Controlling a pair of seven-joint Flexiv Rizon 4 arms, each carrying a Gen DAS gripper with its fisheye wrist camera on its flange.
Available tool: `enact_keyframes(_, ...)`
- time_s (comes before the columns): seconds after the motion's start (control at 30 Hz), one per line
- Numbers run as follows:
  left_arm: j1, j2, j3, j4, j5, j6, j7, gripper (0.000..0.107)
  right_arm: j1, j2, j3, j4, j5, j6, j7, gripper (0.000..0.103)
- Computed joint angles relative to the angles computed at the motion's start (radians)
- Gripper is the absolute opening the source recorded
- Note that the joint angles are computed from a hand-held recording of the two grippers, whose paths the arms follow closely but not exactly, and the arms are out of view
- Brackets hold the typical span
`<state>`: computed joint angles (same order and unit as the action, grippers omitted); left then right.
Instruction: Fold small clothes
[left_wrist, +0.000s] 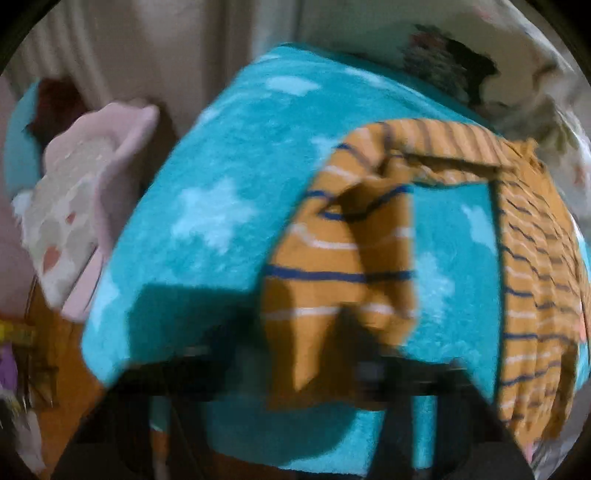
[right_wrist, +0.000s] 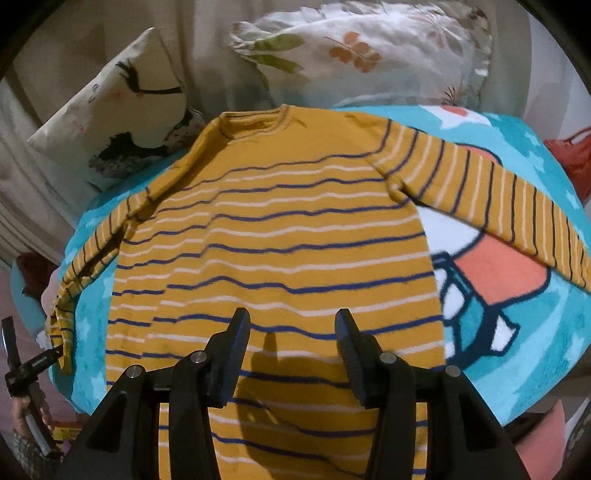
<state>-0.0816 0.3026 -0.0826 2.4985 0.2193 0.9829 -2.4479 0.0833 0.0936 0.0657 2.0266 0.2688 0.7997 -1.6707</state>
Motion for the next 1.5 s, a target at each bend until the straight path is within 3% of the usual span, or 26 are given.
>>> enact_keyframes(0.07, -0.007, 0.015, 0.044, 0.002, -0.055, -0.004, 0.063, 0.005, 0.005, 0.005, 0.008, 0.003, -0.008, 0.013, 0.02, 0.052)
enact_keyframes(0.3, 0.132, 0.23, 0.156, -0.065, -0.079, -0.112, 0.197, 0.004, 0.013, 0.009, 0.008, 0.004, -0.016, 0.033, 0.061, 0.052)
enact_keyframes(0.43, 0.17, 0.251, 0.111, -0.148, -0.089, -0.152, 0.259, 0.004, 0.016, 0.007, 0.007, 0.001, -0.002, 0.03, 0.078, 0.052)
enact_keyframes(0.57, 0.137, 0.222, 0.088, -0.168, -0.14, -0.129, 0.303, 0.004, 0.028, 0.012, 0.012, -0.006, 0.014, 0.021, 0.05, 0.052)
enact_keyframes(0.67, 0.102, 0.191, 0.057, -0.173, -0.169, -0.103, 0.309, 0.004, 0.053, 0.008, 0.003, -0.06, 0.105, -0.044, -0.022, 0.052)
enact_keyframes(0.77, 0.083, 0.188, 0.048, -0.161, -0.178, -0.081, 0.299, 0.004, 0.08, -0.022, -0.004, -0.157, 0.227, -0.176, -0.114, 0.052)
enact_keyframes(0.97, 0.072, 0.275, 0.064, -0.13, -0.188, -0.08, 0.268, 0.004, 0.127, -0.107, 0.06, -0.282, 0.327, -0.304, -0.193, 0.052)
enact_keyframes(1.17, 0.053, 0.361, 0.092, -0.089, -0.247, -0.069, 0.285, 0.004, 0.223, -0.236, 0.148, -0.346, 0.216, -0.269, -0.178, 0.044)
enact_keyframes(1.33, 0.056, 0.387, 0.073, -0.067, -0.252, -0.112, 0.279, 0.004, 0.297, -0.332, 0.17, -0.384, 0.006, -0.112, -0.119, 0.042)
enact_keyframes(1.5, 0.037, 0.374, 0.071, -0.022, -0.286, -0.09, 0.252, 0.004, 0.36, -0.561, 0.161, -0.654, -0.132, -0.15, -0.002, 0.042)
